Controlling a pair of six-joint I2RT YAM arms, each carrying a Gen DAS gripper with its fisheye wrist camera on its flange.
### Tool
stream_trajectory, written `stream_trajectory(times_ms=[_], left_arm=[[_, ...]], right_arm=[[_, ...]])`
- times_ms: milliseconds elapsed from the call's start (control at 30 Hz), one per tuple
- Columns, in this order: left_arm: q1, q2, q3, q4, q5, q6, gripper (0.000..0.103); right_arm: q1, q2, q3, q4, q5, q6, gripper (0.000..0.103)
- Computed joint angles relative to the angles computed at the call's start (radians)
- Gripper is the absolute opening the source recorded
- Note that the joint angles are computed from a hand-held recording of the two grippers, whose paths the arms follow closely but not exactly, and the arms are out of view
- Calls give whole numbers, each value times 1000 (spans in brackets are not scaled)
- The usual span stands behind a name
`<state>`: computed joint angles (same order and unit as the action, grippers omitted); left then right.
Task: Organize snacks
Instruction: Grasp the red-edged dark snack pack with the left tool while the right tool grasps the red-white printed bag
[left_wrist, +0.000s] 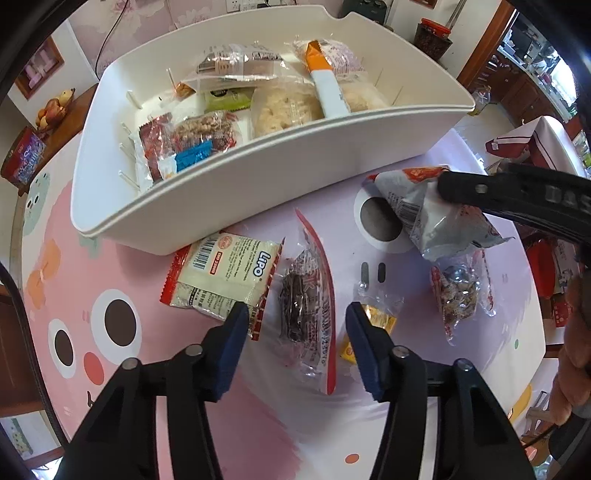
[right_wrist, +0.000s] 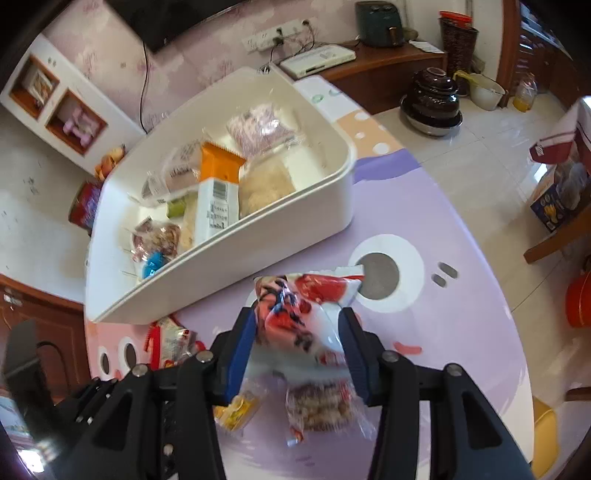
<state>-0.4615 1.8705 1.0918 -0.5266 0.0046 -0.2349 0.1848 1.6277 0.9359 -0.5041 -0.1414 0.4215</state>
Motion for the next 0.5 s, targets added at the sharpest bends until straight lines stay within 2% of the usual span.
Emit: stream_trajectory(times_ms=[133,200,267,500], left_arm=[[9,24,2,8,9,-8,36],[12,31,0,15,12,-13,24],[15,38,1,18,19,-18,18],[15,41,-11,51,45,-17,15]], right_arm=[[26,106,63,-37,19,-5,54],[42,126,76,-44,59,-10,57],[44,139,84,-48,62,-17,58],[57,172,119,-94,79,-38,61]])
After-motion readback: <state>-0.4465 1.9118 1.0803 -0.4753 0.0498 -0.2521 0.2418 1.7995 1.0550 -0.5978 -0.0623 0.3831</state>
